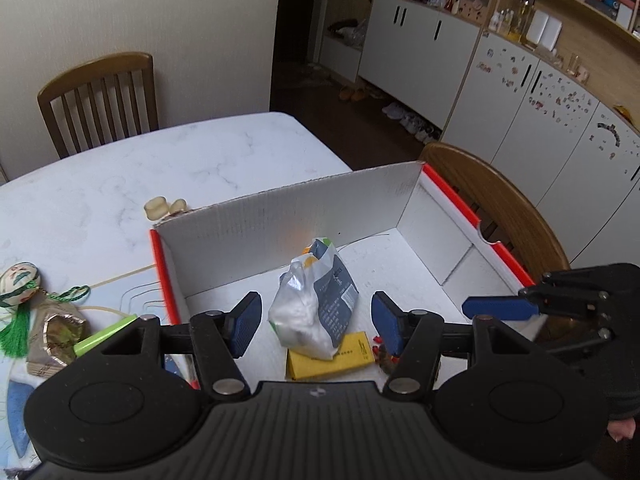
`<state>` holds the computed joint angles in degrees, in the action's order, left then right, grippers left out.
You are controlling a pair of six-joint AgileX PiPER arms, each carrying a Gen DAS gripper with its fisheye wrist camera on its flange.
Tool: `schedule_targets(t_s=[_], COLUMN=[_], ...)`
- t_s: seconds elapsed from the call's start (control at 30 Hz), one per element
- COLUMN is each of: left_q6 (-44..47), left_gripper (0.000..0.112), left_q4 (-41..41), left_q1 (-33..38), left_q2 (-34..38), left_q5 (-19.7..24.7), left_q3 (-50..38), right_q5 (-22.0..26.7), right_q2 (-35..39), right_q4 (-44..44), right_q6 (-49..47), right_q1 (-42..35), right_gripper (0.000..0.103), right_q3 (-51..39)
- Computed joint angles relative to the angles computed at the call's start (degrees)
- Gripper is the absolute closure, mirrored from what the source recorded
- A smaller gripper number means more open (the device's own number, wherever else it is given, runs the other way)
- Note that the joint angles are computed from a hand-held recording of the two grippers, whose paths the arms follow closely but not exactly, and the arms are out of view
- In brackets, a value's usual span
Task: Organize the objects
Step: 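Lower both held items into the shoebox and open both tools, then withdraw both tools from the shoebox back over the table items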
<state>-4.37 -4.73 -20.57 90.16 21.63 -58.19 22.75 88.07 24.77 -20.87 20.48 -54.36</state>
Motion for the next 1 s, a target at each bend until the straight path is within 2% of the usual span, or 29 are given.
schedule_targets(t_s=[0.17,0.23,0.3,0.43,0.5,0.57,0.63,0.77,0.83,1.0], left_q6=[2.6,6.0,8.4,15.8,19.4,24.9,31.7,40.0,43.4,57.7], left_gripper=[0.052,0.048,0.041,0.041,0.036,0.033,0.032,0.028,0.028,0.014], left_q4=[-2.8,-5.9,-8.0,-14.7,-18.0,-23.0,-28.9,-34.3,-35.4,-43.7], left_q1=[1.2,2.3,3.3,6.2,8.0,10.6,13.8,19.7,23.6,36.3], left_q2=[-4.8,-7.2,-9.6,-13.4,-15.3,-17.4,-19.3,-22.9,-24.5,-26.7], left_q5=[-0.6,-0.9,-1.2,-0.6,-0.1,0.7,2.5,5.0,7.3,14.8], left_q3=[3.7,5.8,7.8,10.8,12.4,14.2,15.7,18.3,19.0,20.7], right_q5=[0.3,0.1,-0.3,-1.2,-1.7,-1.8,-1.9,-2.4,-1.8,0.1], right_q2=[-2.1,-3.2,-4.3,-5.8,-6.4,-7.0,-7.6,-8.1,-7.9,-5.9], right_q4=[-0.6,-2.0,-3.2,-8.3,-12.5,-15.8,-19.8,-29.8,-35.0,-42.2], right_q6=[1.8,3.8,5.8,13.1,18.5,23.1,28.2,41.1,47.7,58.2], right_q1=[1.0,1.9,2.9,5.4,7.0,8.6,10.4,15.0,17.6,23.8], right_gripper=[0.062,0.059,0.045,0.036,0.028,0.025,0.019,0.012,0.011,0.011], right_q3=[0.6,0.9,1.4,1.8,2.0,2.1,2.0,1.8,1.3,-1.3])
